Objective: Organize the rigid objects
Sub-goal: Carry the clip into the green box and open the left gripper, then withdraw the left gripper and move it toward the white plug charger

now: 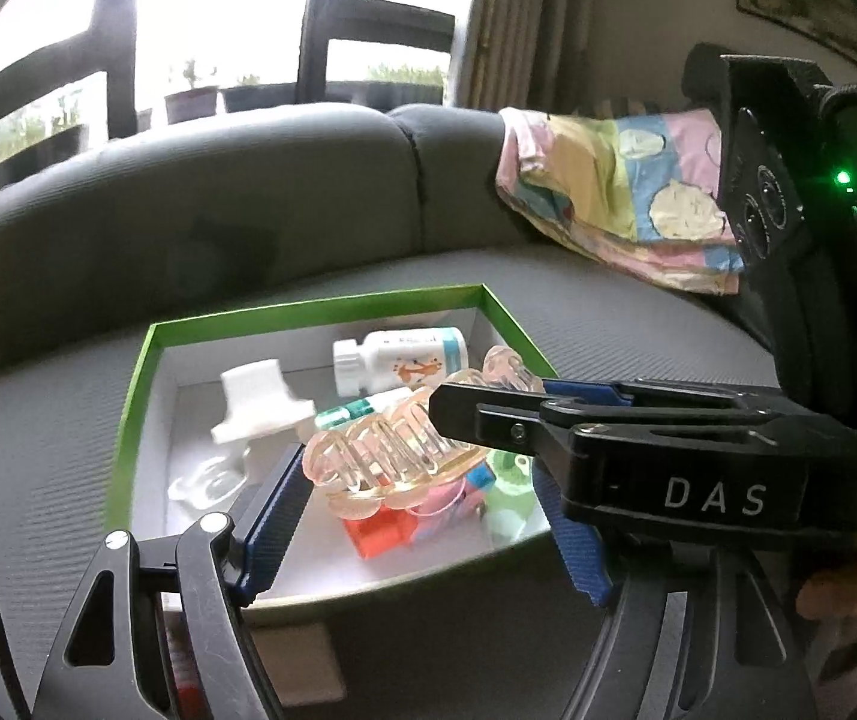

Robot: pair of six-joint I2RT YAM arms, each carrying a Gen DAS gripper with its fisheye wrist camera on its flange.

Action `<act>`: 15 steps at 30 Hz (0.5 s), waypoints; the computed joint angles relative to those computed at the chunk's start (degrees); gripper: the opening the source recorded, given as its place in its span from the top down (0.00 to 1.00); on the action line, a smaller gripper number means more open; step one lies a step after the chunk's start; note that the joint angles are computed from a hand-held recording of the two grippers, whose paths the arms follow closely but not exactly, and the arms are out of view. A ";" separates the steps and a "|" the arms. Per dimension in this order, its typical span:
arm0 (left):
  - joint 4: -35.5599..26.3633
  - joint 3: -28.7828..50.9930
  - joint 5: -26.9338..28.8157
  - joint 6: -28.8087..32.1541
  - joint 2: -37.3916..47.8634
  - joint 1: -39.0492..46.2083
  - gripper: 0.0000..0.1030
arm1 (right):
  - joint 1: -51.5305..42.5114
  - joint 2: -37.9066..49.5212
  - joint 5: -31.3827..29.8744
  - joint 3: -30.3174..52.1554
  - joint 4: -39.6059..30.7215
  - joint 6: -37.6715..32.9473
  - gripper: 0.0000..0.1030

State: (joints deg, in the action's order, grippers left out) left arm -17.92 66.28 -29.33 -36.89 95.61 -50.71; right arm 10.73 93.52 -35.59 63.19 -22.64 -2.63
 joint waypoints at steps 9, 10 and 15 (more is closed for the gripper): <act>-4.72 6.93 0.76 -2.12 6.10 2.98 0.07 | -2.70 3.56 0.24 1.55 1.24 5.50 0.29; -4.59 5.87 0.19 -2.50 5.05 2.79 0.06 | -3.18 3.34 0.12 1.50 1.51 5.73 0.29; -5.66 0.28 -2.35 -6.80 -1.48 2.00 0.06 | -5.87 1.03 -2.52 0.35 2.66 7.63 0.19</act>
